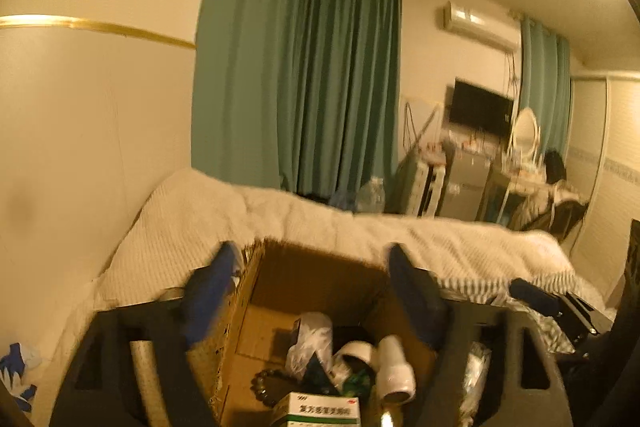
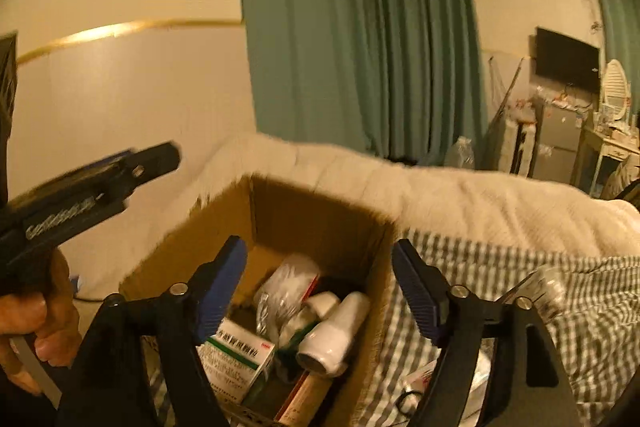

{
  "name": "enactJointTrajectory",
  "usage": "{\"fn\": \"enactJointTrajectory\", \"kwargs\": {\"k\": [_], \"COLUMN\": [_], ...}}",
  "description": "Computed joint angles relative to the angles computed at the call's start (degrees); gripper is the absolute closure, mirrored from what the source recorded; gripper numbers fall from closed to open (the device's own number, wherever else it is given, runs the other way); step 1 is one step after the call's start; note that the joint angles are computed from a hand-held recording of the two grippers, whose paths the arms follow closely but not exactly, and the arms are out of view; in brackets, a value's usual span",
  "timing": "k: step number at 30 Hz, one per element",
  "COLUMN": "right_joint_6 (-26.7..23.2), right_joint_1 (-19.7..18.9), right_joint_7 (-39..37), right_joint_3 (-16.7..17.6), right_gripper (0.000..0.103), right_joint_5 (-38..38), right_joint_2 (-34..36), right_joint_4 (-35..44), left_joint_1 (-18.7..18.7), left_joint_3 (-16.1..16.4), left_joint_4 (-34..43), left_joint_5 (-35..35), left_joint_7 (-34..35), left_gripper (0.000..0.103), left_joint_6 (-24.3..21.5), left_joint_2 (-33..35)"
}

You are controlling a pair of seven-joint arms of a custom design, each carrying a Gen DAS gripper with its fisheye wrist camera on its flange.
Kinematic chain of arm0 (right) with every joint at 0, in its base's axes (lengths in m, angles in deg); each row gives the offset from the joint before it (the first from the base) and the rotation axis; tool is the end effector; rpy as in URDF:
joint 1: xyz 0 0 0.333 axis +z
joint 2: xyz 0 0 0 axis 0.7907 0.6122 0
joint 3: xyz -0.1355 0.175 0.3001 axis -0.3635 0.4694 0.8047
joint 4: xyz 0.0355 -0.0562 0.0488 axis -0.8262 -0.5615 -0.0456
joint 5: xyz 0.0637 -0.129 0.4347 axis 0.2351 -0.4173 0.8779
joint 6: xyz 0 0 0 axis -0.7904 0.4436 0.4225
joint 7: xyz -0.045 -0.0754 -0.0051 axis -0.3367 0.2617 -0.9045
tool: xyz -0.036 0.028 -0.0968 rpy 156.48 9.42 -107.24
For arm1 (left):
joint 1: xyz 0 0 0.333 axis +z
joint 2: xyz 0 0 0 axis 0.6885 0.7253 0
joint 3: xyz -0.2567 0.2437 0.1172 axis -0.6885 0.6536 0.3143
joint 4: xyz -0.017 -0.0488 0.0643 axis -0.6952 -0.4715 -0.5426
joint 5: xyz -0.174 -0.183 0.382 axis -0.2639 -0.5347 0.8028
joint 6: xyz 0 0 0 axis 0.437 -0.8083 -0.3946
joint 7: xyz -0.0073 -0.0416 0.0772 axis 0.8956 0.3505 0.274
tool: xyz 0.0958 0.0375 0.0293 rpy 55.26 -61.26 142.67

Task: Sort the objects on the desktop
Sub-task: 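Open the left tool to drop the bracelet while the right tool drops the hair dryer, then move both tools back over the remaining items on the bed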

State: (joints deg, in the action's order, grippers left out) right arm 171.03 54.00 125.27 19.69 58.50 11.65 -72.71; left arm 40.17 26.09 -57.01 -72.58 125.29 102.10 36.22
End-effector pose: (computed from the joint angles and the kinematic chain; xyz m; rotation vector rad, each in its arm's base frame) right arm 0.4695 0.1820 0.6403 -1.5474 1.3310 -0.8115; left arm 0.4223 -0.1106 0.6846 -1.4430 1.4828 -1.2345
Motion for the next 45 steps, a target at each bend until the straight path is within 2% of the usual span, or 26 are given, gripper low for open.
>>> {"fn": "enactJointTrajectory", "kwargs": {"k": [2, 5, 7, 9, 12, 14, 16, 18, 22, 23, 25, 27, 29, 32, 37, 43, 44, 45], "right_joint_6": [2.06, 3.24, 3.36, 2.86, 3.35, 3.48, 2.34, 1.01, -1.49, -1.89, -2.84, -3.6, -3.8, -3.16, -1.92, -2.62, -2.92, -3.07], "right_joint_1": [-1.12, -2.37, -3.77, -4.77, -8.79, -9.5, -8.59, -8.77, -10.55, -10.67, -9.83, -9.33, -9.53, -9.83, -11.14, -11.88, -12.83, -13.8], "right_joint_7": [0.62, 0.2, -0.35, -1.86, -3.59, -4.5, -5.18, -5.16, -4.71, -4.61, -4.81, -4.96, -5.19, -5.37, -5.38, -6.86, -6.81, -6.74], "right_joint_3": [-0.41, -1.23, -1.06, -1.36, 0.28, 0.05, -1.53, -2.25, -2.74, -3.23, -4.77, -6.06, -6.81, -7.65, -8.37, -9.49, -8.85, -8.16], "right_gripper": [0.018, 0.009, 0.0, 0.0, 0.0, 0.0, 0.0, 0.0, 0.0, 0.0, 0.0, 0.0, 0.0, 0.0, 0.0, 0.0, 0.0, 0.0], "right_joint_5": [0.55, 1.66, 2.11, 1.8, 0.84, 1.05, 1.71, 2.35, 2.41, 2.4, 2.46, 2.56, 2.41, 2.42, 2.95, 2.69, 2.26, 1.7], "right_joint_2": [-2.08, -5.33, -7.1, -8.74, -11.75, -12.53, -13.07, -13.66, -14.95, -15.15, -15.51, -15.62, -15.46, -14.77, -12.31, -6.72, -5.96, -5.12], "right_joint_4": [-1.36, -2.92, -3.75, -4.42, -6.04, -6.58, -7.06, -7.56, -8.56, -8.87, -9.42, -9.87, -9.99, -10.18, -9.85, -7.33, -6.92, -6.37], "left_joint_1": [3.43, 2.92, 5.55, 9.12, 9.6, 10.41, 11.56, 11.44, 7.11, 7.23, 11.51, 13.58, 11.52, 6.05, 1.18, 4.54, 6.0, 5.46], "left_joint_3": [-3.11, -3.41, -6.24, -9.82, -11.39, -13.08, -15.15, -16.25, -15.07, -15.57, -19.98, -22.25, -21.3, -17.55, -15.1, -20.35, -22.34, -22.34], "left_joint_4": [-0.84, -0.44, -0.04, 0.05, -0.23, 0.07, 0.47, 0.64, 1.35, 1.59, 2.49, 2.83, 2.99, 2.7, 2.72, 2.51, 2.55, 2.6], "left_joint_5": [-1.01, -0.72, 0.28, 1.45, 2.72, 3.47, 4.72, 5.9, 6.99, 7.24, 8.29, 9.85, 11.01, 11.1, 10.85, 12.69, 12.91, 12.7], "left_joint_7": [-3.37, -4.27, -5.3, -7.1, -8.29, -8.9, -9.44, -9.72, -9.27, -9.5, -11.88, -13.95, -14.06, -13.19, -12.57, -14.5, -15.46, -15.61], "left_gripper": [0.0, 0.0, 0.0, 0.0, 0.0, 0.0, 0.0, 0.0, 0.0, 0.0, 0.0, 0.0, 0.0, 0.0, 0.0, 0.0, 0.0, 0.0], "left_joint_6": [2.77, 1.78, 1.0, 1.04, 2.75, 2.37, 1.28, 1.36, 0.92, 0.54, -1.99, -2.65, -2.79, -2.5, -2.81, 0.49, 0.64, 0.5], "left_joint_2": [-1.33, -1.9, -2.55, -3.48, -3.71, -3.68, -3.87, -3.64, -1.31, -0.91, -1.21, -1.14, 0.13, 2.17, 4.11, 5.03, 5.06, 5.59]}}
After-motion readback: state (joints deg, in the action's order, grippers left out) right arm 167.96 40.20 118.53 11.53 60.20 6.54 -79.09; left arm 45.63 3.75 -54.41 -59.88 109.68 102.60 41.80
